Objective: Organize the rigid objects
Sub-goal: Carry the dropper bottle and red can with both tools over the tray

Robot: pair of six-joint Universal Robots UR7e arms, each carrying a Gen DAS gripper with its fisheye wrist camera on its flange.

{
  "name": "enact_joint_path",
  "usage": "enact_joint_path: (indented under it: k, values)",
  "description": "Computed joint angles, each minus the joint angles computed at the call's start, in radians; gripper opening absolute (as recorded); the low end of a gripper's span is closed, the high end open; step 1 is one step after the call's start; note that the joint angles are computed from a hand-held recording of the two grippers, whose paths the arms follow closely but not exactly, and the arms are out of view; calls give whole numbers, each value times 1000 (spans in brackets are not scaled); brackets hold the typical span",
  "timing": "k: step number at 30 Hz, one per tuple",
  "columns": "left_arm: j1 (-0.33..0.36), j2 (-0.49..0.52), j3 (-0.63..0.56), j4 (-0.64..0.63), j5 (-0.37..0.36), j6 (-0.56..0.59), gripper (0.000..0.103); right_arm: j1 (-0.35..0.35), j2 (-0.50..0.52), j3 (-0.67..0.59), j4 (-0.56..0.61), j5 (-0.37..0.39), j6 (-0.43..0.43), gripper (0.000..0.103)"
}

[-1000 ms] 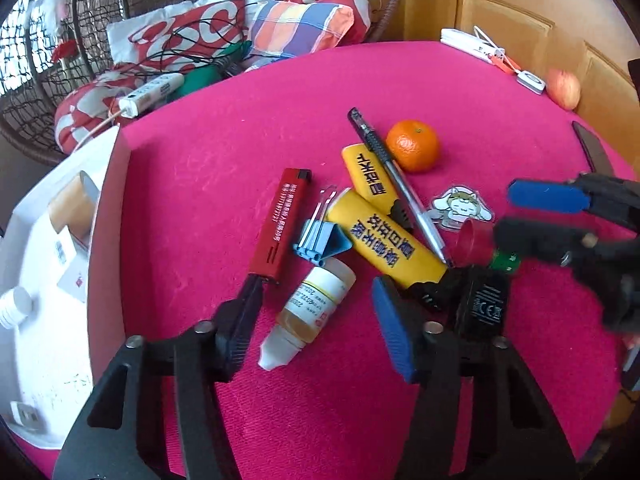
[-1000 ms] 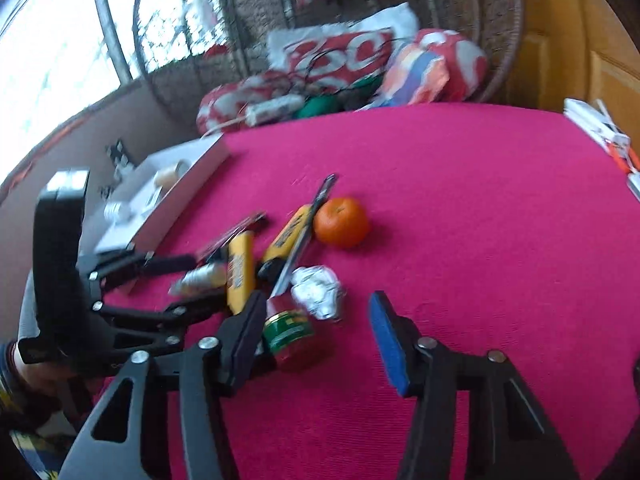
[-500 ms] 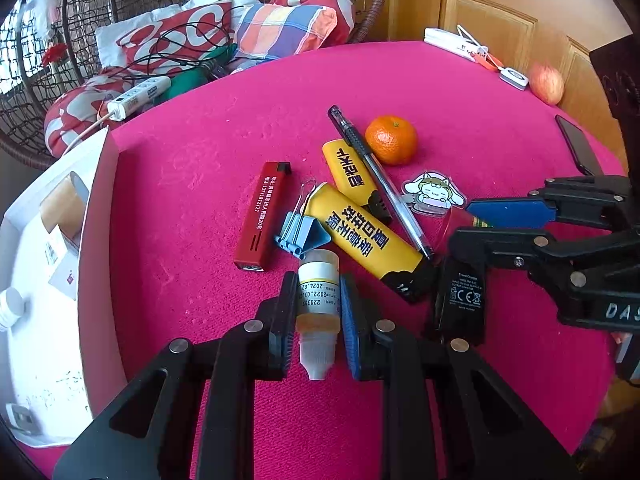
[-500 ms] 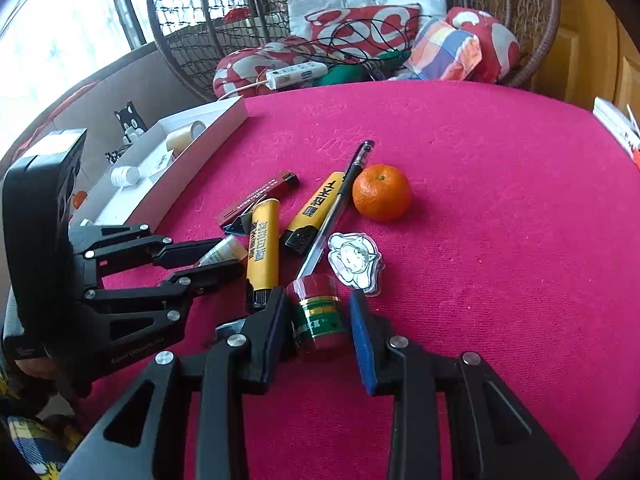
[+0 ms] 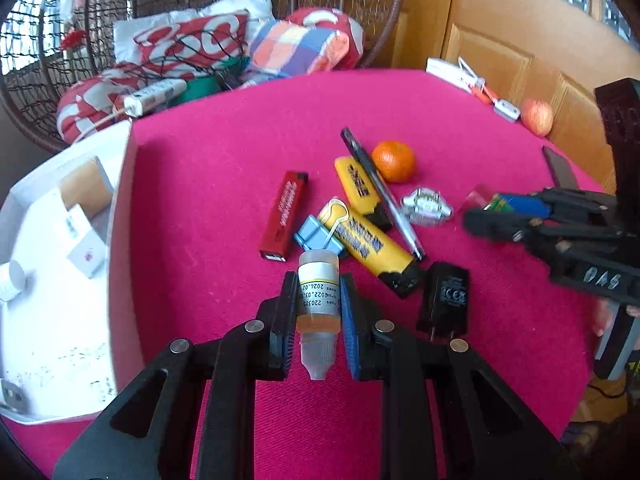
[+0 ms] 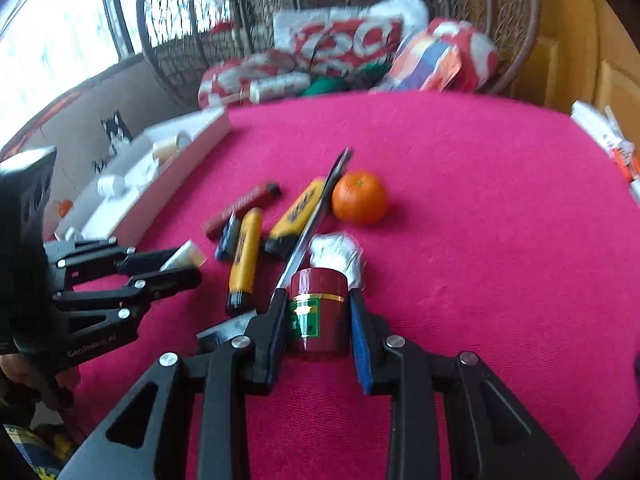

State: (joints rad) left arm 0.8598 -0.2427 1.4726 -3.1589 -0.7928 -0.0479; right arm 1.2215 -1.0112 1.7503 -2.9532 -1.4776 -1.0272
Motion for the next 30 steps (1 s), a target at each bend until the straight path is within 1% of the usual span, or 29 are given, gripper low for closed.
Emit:
enact_joint_path:
  k: [1, 3, 4, 7, 10, 11, 12, 13, 15, 17, 19, 23, 30]
  values:
    - [-2, -4, 8, -19, 3, 0, 20, 0, -9, 6, -9, 16, 2, 28]
    - [-10, -15, 30, -67, 8, 1, 20, -7, -43, 34, -41, 84, 5, 28]
    - [-15, -20, 40, -91, 15, 6, 20, -6, -52, 41, -51, 105, 8, 28]
    - [-49, -35, 78, -224, 70, 66, 20, -4, -98, 91, -140, 219, 0, 28]
    - [-96, -32, 95, -419, 173, 165, 20, 4, -121, 137, -259, 317, 3, 28]
    - [-113, -26, 91, -496, 216, 218, 20, 5, -131, 160, -330, 365, 8, 28]
    - [-126, -25, 90, -560, 249, 265, 20, 7, -133, 169, -371, 384, 12, 28]
    - [-133, -27, 91, -600, 267, 293, 20, 10, -140, 184, -435, 418, 23, 28]
    - [-145, -33, 92, -669, 308, 351, 20, 10, -156, 195, -461, 463, 38, 28]
    - [-146, -45, 102, -699, 334, 365, 20, 15, -162, 200, -456, 482, 39, 28]
    - [-139, -64, 121, -692, 337, 342, 20, 23, -163, 199, -445, 480, 31, 28]
    - [-130, -91, 161, -695, 354, 300, 20, 40, -161, 188, -388, 453, 28, 28]
    - [-124, -120, 215, -723, 371, 266, 20, 68, -154, 200, -376, 422, 3, 28]
